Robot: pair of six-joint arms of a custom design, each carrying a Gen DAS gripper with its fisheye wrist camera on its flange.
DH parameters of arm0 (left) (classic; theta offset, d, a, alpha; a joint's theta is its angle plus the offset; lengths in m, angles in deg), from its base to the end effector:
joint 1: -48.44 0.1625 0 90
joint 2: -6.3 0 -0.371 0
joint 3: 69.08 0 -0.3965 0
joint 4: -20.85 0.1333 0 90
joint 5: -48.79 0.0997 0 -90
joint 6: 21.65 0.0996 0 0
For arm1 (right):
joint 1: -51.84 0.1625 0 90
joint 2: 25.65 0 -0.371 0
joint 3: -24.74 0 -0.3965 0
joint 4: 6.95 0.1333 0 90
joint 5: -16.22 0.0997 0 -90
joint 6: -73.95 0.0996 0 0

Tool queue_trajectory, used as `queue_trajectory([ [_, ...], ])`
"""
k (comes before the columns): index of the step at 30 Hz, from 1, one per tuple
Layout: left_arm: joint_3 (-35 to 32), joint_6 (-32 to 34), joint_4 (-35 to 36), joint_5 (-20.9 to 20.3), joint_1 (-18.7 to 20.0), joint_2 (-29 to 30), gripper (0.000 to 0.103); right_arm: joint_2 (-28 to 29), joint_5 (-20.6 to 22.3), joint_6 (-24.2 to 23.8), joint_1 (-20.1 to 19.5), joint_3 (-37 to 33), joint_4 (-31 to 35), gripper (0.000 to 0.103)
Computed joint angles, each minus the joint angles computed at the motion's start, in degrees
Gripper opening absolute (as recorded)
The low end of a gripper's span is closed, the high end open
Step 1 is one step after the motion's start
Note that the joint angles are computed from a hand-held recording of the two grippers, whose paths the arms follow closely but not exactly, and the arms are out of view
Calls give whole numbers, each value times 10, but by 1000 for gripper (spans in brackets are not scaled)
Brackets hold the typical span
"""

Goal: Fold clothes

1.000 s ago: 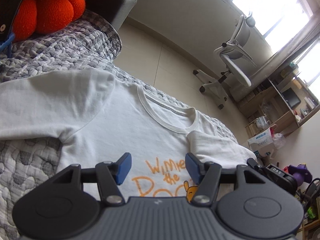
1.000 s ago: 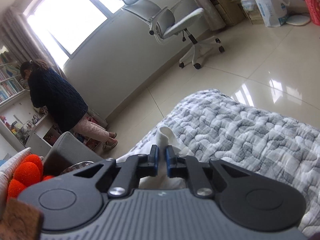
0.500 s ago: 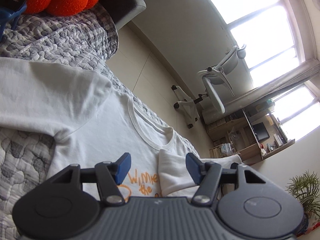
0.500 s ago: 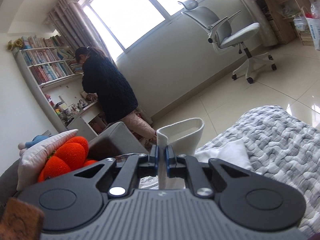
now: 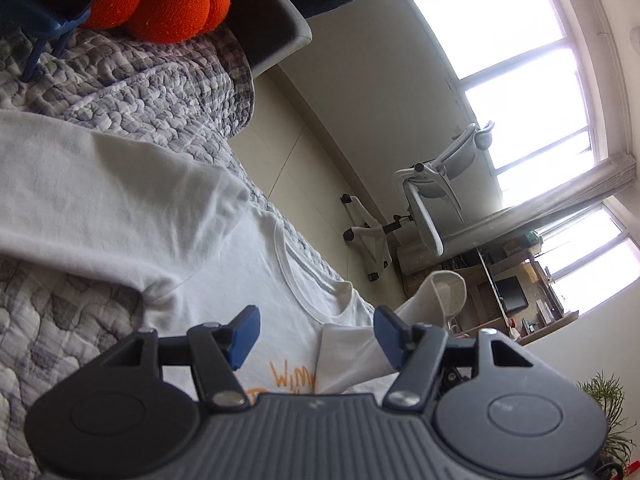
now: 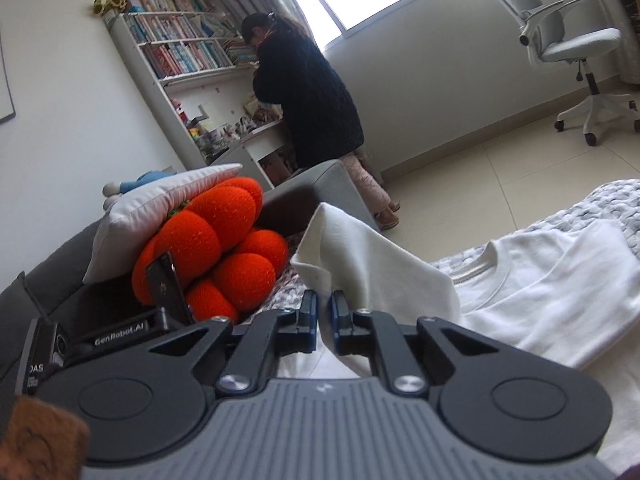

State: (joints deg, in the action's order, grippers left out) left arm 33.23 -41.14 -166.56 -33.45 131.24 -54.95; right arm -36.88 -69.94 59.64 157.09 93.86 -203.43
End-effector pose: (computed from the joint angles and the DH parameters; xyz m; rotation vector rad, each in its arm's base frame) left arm 0.0685 -0.6284 0.2556 0.3833 -2.6514 1.4372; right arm 0.3231 -0.6531 -0.0921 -0.7557 2.6981 -1.2639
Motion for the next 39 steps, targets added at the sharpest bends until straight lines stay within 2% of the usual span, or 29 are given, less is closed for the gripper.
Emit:
queue_trajectory([
  [2, -1, -29, -13, -32, 15, 4, 71, -1, -6, -13, 3, 2, 29, 18],
  [3, -2, -46, -19, -53, 24, 7, 72, -2, -12, -19, 5, 1, 44, 18],
  [6, -6, -83, -28, -75, 37, 16, 73, -4, -28, -32, 8, 3, 81, 18],
  [9, -8, -96, -21, -61, 37, 19, 73, -12, -33, -30, 6, 11, 102, 21],
  [10, -9, -98, -18, -56, 36, 20, 73, -15, -33, -28, 5, 15, 105, 34],
  [12, -9, -100, -13, -42, 33, 20, 73, -20, -34, -26, 3, 23, 110, 44],
  [16, -6, -105, -12, -14, 27, 21, 72, -23, -56, -19, 2, 24, 122, 44],
  [19, -4, -103, -6, 22, 17, 21, 64, -29, -66, -3, -4, 26, 141, 44],
  [22, -7, -91, 11, 67, 5, 22, 49, -43, -69, 10, -12, 40, 153, 44],
  [24, -12, -76, 24, 104, -6, 27, 33, -51, -73, 20, -18, 49, 159, 44],
  [25, -15, -69, 31, 122, -11, 29, 29, -56, -77, 30, -21, 54, 162, 44],
  [26, -18, -60, 38, 142, -17, 32, 16, -60, -79, 37, -24, 57, 164, 44],
  [27, -22, -46, 51, 173, -27, 35, 9, -64, -80, 46, -29, 61, 165, 44],
  [28, -25, -31, 54, 208, -37, 40, 9, -68, -80, 54, -33, 66, 163, 44],
  [30, -27, 0, 39, 248, -51, 48, 7, -84, -56, 74, -48, 84, 155, 44],
  [35, -32, 79, -55, 288, -75, 61, 5, -101, -28, 131, -72, 105, 114, 49],
  [39, -50, 164, -138, 339, -90, 85, 5, -104, 4, 192, -93, 109, 84, 51],
])
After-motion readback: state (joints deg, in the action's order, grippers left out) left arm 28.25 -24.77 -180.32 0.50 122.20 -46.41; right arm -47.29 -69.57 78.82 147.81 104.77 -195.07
